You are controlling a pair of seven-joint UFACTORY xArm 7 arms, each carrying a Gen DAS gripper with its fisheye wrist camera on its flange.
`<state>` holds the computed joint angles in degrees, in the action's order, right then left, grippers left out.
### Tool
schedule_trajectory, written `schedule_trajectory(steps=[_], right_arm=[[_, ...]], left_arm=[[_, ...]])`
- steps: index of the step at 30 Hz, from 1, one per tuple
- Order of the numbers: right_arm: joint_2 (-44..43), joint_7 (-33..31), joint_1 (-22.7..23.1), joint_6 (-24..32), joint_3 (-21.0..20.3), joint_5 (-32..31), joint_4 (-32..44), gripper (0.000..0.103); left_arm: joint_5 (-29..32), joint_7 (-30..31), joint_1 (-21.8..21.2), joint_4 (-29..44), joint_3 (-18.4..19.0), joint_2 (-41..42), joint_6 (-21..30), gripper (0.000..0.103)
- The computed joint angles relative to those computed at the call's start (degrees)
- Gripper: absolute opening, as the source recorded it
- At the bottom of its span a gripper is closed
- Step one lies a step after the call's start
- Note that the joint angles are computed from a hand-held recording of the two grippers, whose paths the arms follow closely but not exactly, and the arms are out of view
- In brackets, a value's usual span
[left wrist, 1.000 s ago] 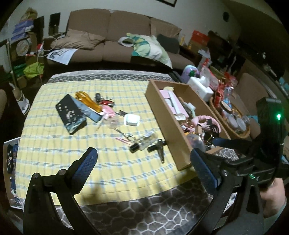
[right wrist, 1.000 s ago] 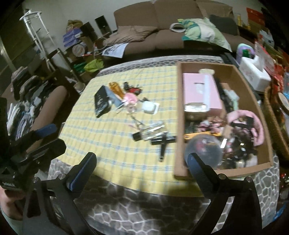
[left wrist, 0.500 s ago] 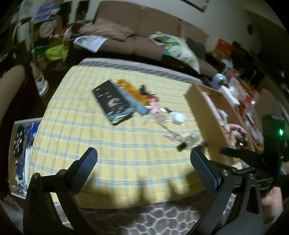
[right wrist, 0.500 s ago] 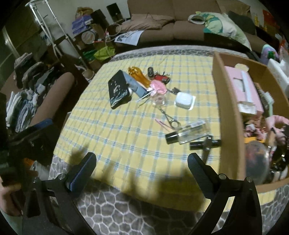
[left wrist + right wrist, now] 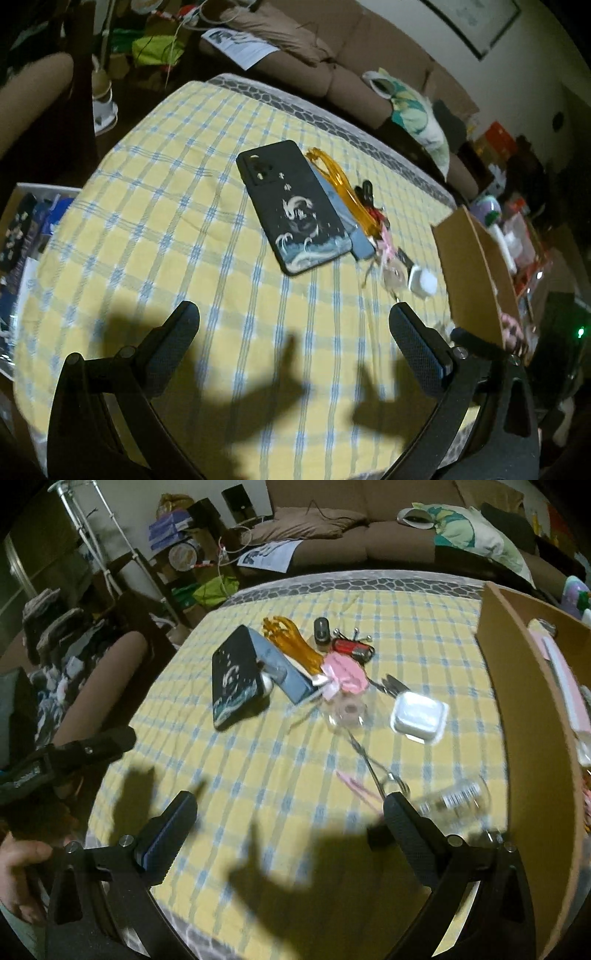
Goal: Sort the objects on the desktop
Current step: 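Close both tools on the black phone case from its two long edges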
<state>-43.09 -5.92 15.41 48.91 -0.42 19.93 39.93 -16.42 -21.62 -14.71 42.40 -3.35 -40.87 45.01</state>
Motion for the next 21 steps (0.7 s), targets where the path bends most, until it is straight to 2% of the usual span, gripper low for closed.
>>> schedule_trajectory(steps=[6,12,17,21], right_arm=[[8.5,-4.2,3.1,-6.5,-1.3,4.0,3.3,0.103],[17.2,-9.7,5.7,-12.5,-1.7,10.2,6.9,0.103],[22.4,-13.1,6.3,-14.7,-1.9,17.2,8.6,0.102],[24.3,-16.0,5.9,-17.5,-0.8,21.0,8.6,0.099]], left_arm=[[-7.4,2.0,-2.4,0.0,3.9,6.7,-7.2,0.103],[-14.8,6.1,-4.3,0.0,6.3,11.5,-11.0,0.103],[-22.7,9.5,-5.9,-1.4,8.1,12.6,-14.3,0.103],[-24.7,11.4,-5.5,-1.3,7.8,13.4,-15.1,0.103]])
